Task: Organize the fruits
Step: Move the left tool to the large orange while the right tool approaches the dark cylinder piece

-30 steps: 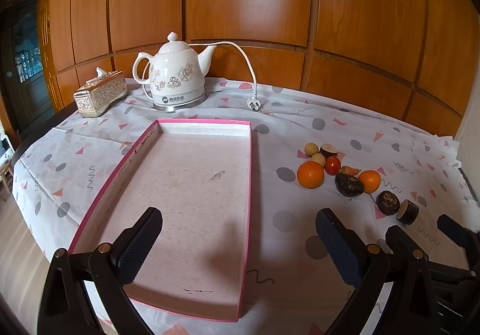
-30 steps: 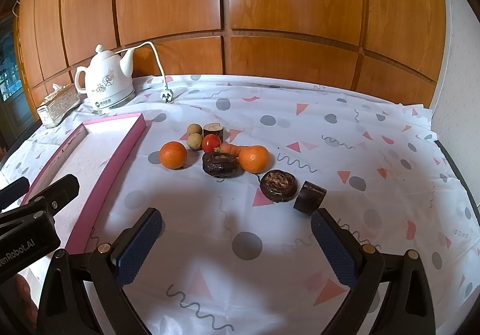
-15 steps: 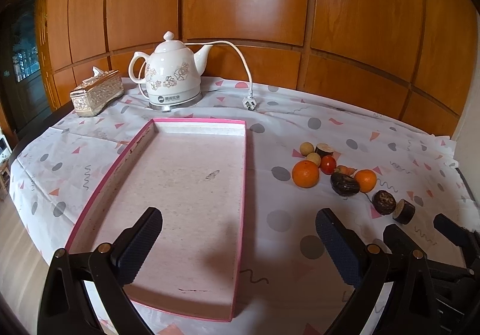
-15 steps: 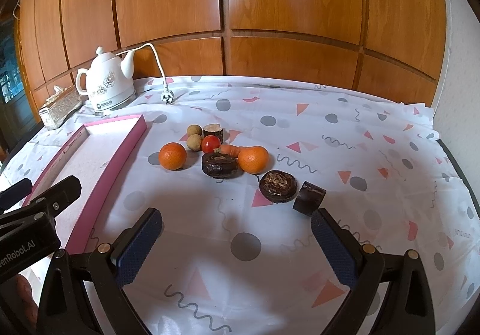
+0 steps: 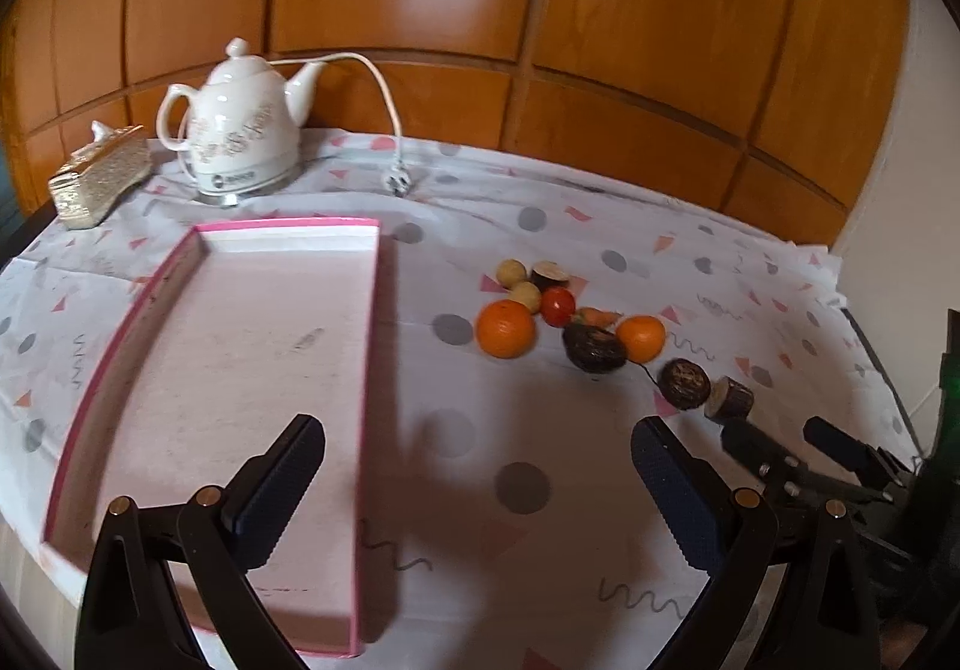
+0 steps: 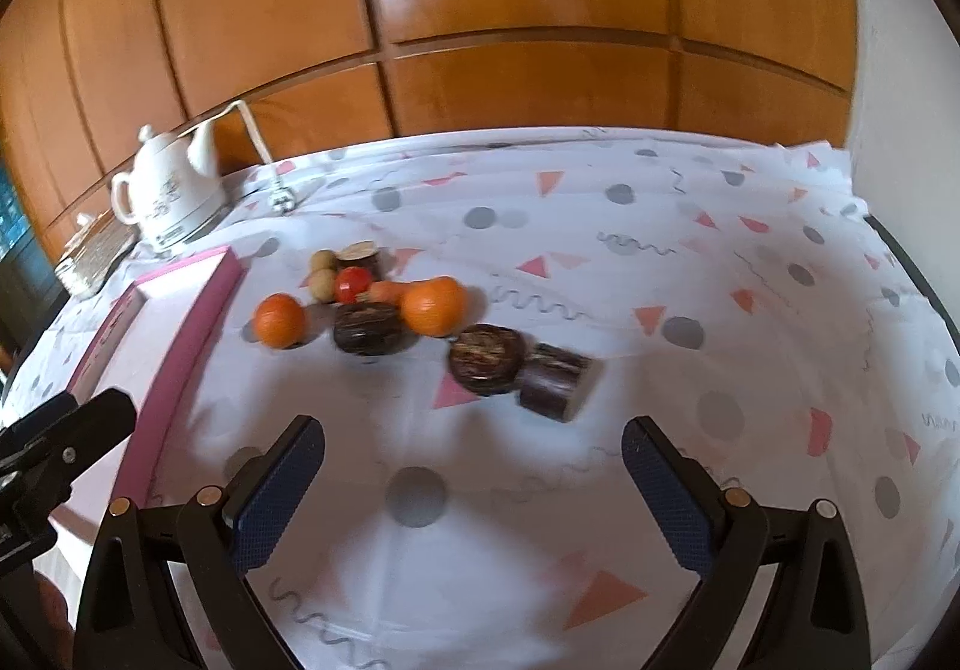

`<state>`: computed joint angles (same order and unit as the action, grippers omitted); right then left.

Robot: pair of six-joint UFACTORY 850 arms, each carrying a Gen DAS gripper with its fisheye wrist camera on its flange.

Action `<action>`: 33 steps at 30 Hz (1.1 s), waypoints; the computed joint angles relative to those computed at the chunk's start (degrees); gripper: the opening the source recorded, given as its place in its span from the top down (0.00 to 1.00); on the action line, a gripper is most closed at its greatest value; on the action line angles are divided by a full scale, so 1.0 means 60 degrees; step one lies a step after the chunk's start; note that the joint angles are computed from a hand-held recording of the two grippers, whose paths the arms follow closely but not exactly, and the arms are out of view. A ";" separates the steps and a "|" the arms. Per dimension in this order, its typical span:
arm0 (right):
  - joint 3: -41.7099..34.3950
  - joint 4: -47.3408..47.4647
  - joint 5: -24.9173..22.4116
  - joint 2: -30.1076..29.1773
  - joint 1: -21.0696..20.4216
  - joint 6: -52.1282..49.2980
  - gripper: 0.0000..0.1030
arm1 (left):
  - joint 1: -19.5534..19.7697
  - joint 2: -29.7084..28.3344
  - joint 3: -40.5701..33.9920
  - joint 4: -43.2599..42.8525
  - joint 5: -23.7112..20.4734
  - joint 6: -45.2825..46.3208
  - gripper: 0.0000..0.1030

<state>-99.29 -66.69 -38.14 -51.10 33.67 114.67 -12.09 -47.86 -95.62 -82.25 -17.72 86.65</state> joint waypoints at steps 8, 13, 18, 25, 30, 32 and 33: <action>0.0794 0.0000 0.0324 0.0350 -0.0339 0.0495 0.40 | -0.0222 -0.0478 -0.0735 0.2007 -0.0443 -0.1345 0.13; 0.1193 -0.0137 0.0862 0.0476 -0.0541 0.0809 0.56 | -0.0286 -0.0946 -0.1407 0.3179 -0.1194 -0.2296 0.33; 0.1264 -0.0367 0.1364 0.0468 -0.0681 0.0928 0.56 | -0.0371 -0.1395 -0.2044 0.4067 -0.1778 -0.3330 0.42; 0.0929 -0.0533 0.1362 0.0235 -0.0729 0.0610 0.55 | -0.0476 -0.1802 -0.2641 0.4613 -0.1948 -0.4172 0.53; 0.1063 -0.1049 0.0958 0.0306 -0.0605 0.0931 0.55 | -0.0457 -0.2232 -0.3400 0.5410 -0.1779 -0.5443 0.58; 0.1175 -0.1389 0.0958 0.0385 -0.0552 0.1135 0.55 | -0.0418 -0.2511 -0.3917 0.5702 -0.1854 -0.5988 0.58; 0.1207 -0.1567 0.0986 0.0409 -0.0540 0.1213 0.55 | -0.0419 -0.2656 -0.4205 0.5828 -0.1850 -0.6176 0.58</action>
<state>-92.05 -76.09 -32.22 -48.64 30.43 121.95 -14.61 -63.79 -120.85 -47.28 -28.82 49.60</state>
